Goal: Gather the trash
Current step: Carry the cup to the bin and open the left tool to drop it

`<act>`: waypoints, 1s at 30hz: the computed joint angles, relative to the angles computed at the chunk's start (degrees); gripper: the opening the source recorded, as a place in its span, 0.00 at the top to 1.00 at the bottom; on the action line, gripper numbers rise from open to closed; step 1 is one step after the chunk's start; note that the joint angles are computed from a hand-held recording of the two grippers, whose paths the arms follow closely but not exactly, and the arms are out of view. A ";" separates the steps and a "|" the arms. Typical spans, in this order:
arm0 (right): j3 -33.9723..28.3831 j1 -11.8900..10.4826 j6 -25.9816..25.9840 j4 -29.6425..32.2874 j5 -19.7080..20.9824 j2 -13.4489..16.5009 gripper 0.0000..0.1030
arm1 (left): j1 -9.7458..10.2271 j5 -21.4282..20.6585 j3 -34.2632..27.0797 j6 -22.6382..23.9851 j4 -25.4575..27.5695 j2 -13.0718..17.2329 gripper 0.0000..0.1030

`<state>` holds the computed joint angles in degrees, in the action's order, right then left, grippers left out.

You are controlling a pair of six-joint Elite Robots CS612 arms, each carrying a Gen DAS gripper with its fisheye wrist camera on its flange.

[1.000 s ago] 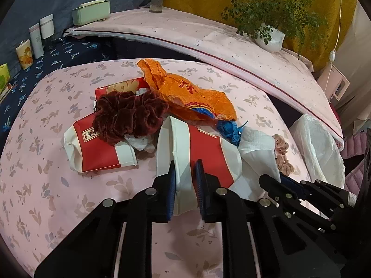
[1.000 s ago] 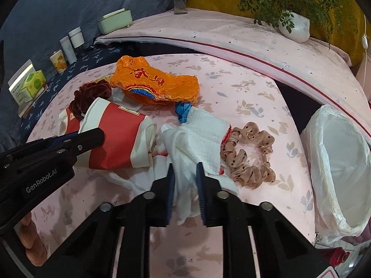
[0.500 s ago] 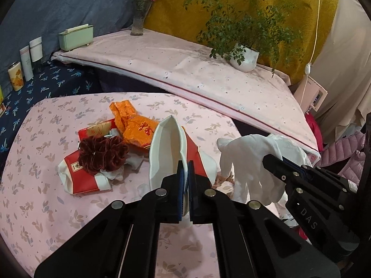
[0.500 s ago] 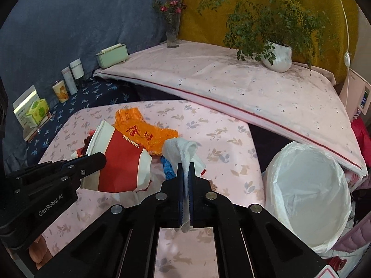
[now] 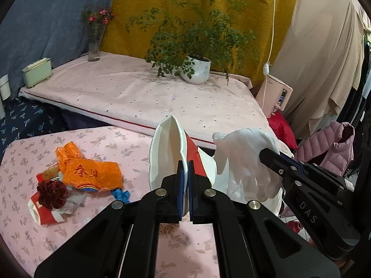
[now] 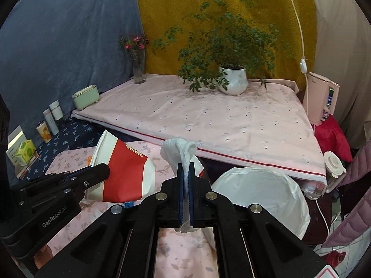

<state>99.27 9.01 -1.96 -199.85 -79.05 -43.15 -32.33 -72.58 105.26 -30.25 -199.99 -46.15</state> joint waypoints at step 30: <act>-0.10 -4.94 5.72 0.94 -8.86 1.61 0.55 | -2.57 -4.14 -11.93 2.97 8.67 5.94 0.48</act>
<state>99.17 4.07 3.76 -198.91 -87.91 -41.53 -34.90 -76.72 93.33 -27.28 -191.32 -40.21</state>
